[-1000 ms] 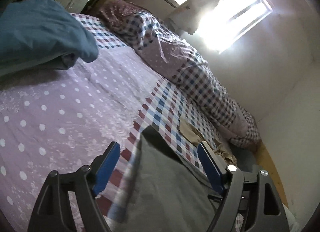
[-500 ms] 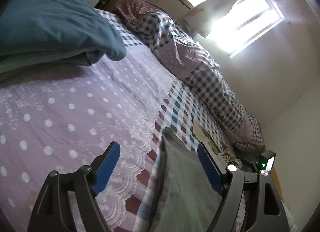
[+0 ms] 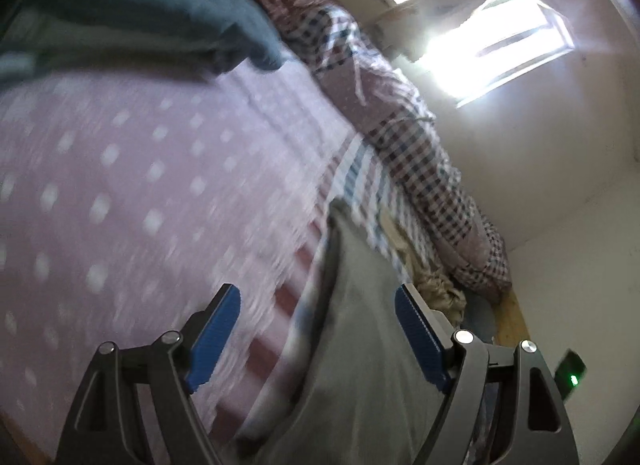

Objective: Fold clothes

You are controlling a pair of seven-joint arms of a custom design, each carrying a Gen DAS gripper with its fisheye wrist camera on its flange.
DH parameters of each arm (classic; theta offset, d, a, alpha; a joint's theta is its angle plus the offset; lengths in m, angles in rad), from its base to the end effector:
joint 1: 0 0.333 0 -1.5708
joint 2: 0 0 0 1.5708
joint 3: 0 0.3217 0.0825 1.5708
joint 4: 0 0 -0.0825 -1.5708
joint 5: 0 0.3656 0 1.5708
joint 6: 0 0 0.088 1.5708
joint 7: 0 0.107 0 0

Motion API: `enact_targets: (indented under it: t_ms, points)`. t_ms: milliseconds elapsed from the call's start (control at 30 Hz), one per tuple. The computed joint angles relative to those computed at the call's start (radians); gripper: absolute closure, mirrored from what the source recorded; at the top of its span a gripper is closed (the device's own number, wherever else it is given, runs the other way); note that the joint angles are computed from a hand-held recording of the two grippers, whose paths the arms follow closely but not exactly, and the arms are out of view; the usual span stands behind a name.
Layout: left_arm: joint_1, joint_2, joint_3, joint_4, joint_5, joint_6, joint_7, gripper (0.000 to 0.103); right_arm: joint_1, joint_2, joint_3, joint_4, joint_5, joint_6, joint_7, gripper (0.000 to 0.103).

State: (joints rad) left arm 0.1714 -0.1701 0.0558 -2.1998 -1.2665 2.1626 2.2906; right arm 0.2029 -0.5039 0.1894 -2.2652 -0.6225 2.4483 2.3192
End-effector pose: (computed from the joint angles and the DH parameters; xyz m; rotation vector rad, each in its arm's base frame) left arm 0.5002 0.0780 0.5068 1.9598 -1.5760 1.4902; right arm 0.3910 0.1804 0.6351 -1.7522 1.7469 -1.0034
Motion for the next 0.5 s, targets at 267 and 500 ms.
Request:
enact_targets:
  t_ms: [267, 500]
  points:
    - [0.027, -0.069, 0.048, -0.133, -0.083, -0.126, 0.010, 0.020, 0.021, -0.004, 0.259, -0.056, -0.223, 0.009, 0.272, 0.022]
    - [0.058, -0.089, 0.083, -0.203, -0.081, -0.265, 0.029, 0.020, 0.089, 0.138, 0.381, 0.000, -0.411, -0.062, 0.421, 0.022]
